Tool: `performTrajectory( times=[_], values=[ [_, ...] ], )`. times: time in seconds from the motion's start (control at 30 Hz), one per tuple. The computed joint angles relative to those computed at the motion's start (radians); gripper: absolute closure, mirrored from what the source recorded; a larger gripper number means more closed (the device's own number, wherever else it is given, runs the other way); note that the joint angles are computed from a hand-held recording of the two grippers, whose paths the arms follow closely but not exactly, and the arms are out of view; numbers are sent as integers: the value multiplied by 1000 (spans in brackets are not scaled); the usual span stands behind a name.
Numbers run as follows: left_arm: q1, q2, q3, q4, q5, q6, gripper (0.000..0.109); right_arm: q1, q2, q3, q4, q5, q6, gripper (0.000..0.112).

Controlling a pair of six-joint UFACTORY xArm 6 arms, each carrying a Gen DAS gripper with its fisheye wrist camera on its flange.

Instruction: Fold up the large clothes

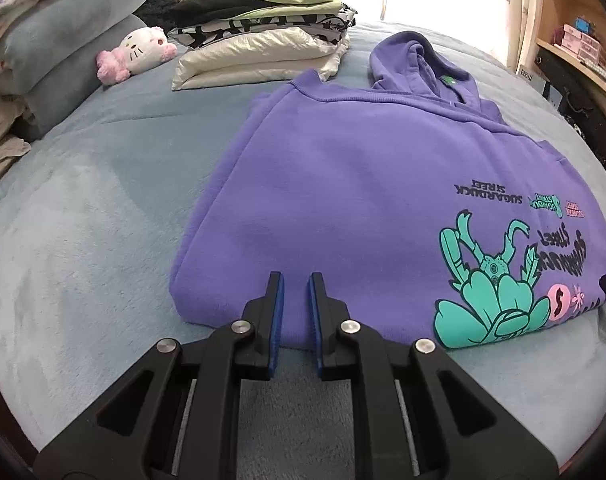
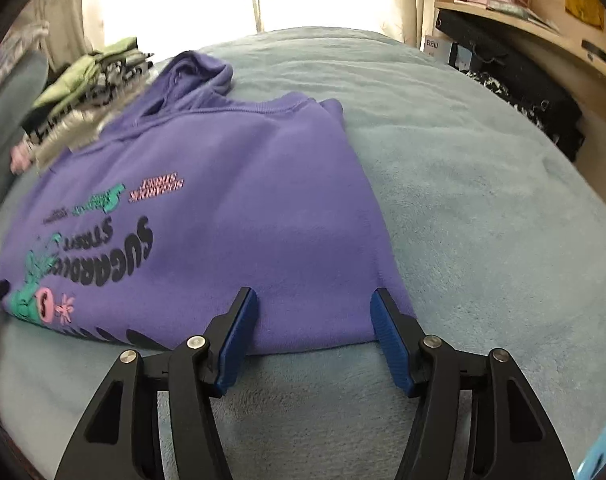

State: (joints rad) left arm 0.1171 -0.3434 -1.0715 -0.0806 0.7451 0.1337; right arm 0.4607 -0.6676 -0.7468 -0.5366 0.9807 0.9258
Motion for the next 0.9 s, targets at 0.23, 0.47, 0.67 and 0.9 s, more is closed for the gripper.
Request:
performTrajectory(
  times=[0.23, 0.47, 0.67, 0.9],
  values=[
    [23, 54, -83, -62, 102, -29, 99, -82, 145, -75, 100, -104, -39, 42],
    [20, 95, -161, -119, 211, 55, 65, -115, 251, -165, 188, -92, -92, 32],
    [-5, 125, -243, -95, 311, 64, 49, -112, 294, -239, 218, -49, -112, 32],
    [-18, 196, -409, -73, 339, 51, 49, -118, 362, -396, 237, -38, -194, 32]
  ],
)
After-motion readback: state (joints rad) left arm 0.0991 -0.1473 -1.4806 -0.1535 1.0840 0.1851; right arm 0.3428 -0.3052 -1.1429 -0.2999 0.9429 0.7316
